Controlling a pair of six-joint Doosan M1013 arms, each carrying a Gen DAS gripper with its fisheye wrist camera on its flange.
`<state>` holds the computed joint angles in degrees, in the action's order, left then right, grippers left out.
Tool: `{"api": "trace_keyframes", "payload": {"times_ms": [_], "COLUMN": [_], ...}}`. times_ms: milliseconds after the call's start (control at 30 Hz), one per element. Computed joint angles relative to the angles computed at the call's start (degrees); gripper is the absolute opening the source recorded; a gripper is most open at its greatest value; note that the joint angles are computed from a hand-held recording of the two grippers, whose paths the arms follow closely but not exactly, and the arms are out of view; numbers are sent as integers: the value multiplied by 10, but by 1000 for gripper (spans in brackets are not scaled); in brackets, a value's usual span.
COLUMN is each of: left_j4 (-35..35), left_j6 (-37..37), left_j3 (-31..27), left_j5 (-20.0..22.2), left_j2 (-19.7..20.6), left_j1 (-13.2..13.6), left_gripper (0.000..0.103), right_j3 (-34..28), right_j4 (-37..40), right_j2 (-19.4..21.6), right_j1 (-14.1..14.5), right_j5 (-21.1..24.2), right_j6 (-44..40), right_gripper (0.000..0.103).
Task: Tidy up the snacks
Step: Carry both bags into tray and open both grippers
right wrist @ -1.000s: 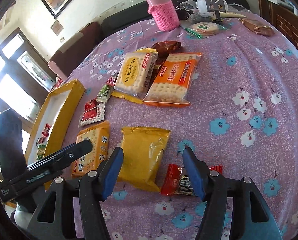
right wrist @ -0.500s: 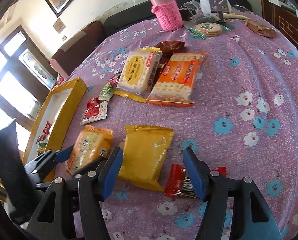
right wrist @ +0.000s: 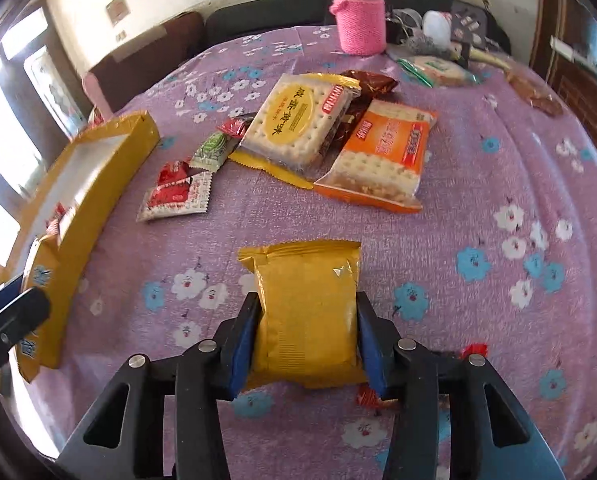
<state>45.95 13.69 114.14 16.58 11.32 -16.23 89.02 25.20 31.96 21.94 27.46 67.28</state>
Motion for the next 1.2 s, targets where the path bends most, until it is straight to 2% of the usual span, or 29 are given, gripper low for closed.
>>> {"api": "trace_keyframes", "payload": {"times_ms": [167, 300, 400, 600, 833, 900, 1033, 1200], "left_j4": [118, 154, 135, 75, -34, -29, -48, 2], "left_j6": [-144, -198, -179, -108, -7, -9, 3, -67], "left_j3": [40, 58, 58, 60, 57, 57, 62, 79], "left_j5": [10, 21, 30, 48, 27, 29, 6, -12], "left_j2": [-39, -60, -66, -55, -26, -26, -30, -50], "left_j1": [25, 55, 75, 96, 120, 122, 132, 138], "left_gripper": [70, 70, 70, 70, 70, 70, 70, 70], "right_j3": [20, 20, 6, -49, -130, -154, -204, -236], "right_j4": [51, 100, 138, 184, 106, 77, 30, 21], "right_j2": [-26, -44, -46, -16, 44, 62, 98, 122], "right_j1": [1, 16, 34, 70, 116, 125, 138, 141], "right_j5": [-26, -28, -8, 74, 114, 120, 142, 154], "right_j6": [-46, -114, -164, -209, -128, -98, -42, -16], "right_gripper": [46, 46, 46, 46, 46, 46, 46, 50]}}
